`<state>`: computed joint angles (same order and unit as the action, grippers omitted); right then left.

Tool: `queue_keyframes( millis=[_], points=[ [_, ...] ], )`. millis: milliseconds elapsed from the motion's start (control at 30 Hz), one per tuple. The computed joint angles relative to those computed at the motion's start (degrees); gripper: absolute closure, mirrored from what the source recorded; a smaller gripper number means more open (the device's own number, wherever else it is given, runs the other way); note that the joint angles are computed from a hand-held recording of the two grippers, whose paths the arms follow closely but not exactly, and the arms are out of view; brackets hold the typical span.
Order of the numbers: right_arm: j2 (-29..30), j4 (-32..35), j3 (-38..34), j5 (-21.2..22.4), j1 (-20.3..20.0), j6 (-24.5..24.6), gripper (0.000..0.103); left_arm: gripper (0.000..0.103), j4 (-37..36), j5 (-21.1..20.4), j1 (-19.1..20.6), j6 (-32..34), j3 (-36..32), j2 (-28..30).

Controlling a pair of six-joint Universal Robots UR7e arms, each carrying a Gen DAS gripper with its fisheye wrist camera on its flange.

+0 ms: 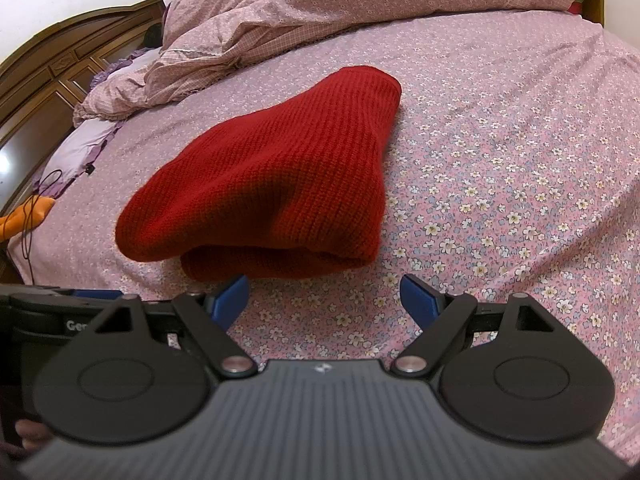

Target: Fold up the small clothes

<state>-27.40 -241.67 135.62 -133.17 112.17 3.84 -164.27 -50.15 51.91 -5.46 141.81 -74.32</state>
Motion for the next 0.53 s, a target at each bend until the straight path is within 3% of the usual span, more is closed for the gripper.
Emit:
queue_keyframes(
  millis=[533],
  points=[
    [-0.15, 0.44, -0.01, -0.03, 0.06, 0.24, 0.019, 0.0, -0.32, 0.14, -0.12, 0.25, 0.14, -0.17]
  ],
)
